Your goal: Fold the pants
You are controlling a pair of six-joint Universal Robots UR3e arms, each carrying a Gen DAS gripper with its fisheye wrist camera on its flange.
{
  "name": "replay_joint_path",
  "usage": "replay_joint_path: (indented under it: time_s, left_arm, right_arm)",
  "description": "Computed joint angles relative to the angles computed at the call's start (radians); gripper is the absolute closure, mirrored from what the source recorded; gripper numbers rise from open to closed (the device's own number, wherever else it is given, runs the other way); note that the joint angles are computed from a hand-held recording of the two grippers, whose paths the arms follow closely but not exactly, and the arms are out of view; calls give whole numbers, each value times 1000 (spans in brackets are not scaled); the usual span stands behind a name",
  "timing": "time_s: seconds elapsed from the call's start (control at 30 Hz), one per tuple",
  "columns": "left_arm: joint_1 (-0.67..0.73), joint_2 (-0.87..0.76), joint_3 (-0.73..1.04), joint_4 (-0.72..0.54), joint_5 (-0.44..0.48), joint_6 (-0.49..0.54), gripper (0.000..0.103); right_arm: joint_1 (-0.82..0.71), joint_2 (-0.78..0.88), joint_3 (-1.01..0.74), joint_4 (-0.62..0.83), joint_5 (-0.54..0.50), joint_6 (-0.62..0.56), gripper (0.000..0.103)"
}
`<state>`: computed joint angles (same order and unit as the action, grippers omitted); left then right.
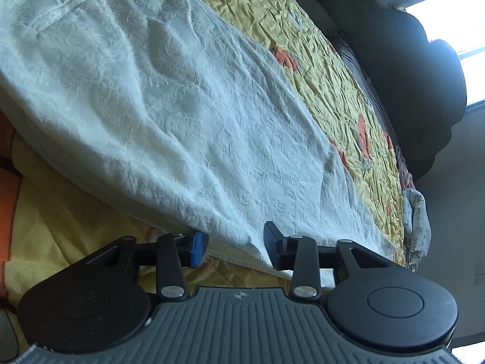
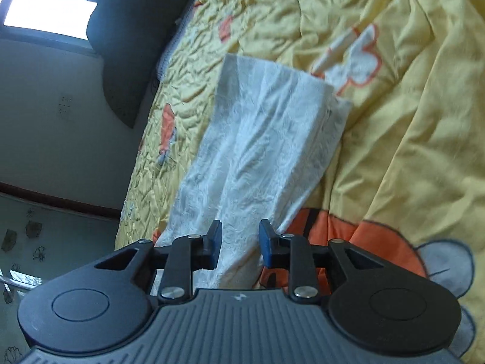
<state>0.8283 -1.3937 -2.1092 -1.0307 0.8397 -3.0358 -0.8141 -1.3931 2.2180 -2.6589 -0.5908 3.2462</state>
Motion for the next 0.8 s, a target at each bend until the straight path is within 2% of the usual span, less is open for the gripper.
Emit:
replay_joint_path:
  time_s: [0.1, 0.2, 0.33, 0.4, 0.63, 0.8]
  left_arm:
    - [24, 9, 4, -24, -4, 4, 54]
    - [43, 1, 3, -17, -14, -9, 52]
    - [33, -20, 5, 8, -10, -23, 52]
    - [34, -18, 10, -2, -10, -22, 52]
    - [88, 9, 1, -66, -33, 10, 52]
    - [74, 6, -10, -16, -20, -15, 52]
  right_arm:
    - [2, -12, -14, 57, 4, -11, 76]
    - [-28, -55, -12, 151, 9, -70, 76]
    - [-54, -26, -5, 164, 44, -74, 76]
    - [-33, 5, -28, 152, 17, -45, 76]
    - [-17, 5, -61, 266, 29, -84, 75]
    - [14, 61, -59, 122, 44, -2, 72]
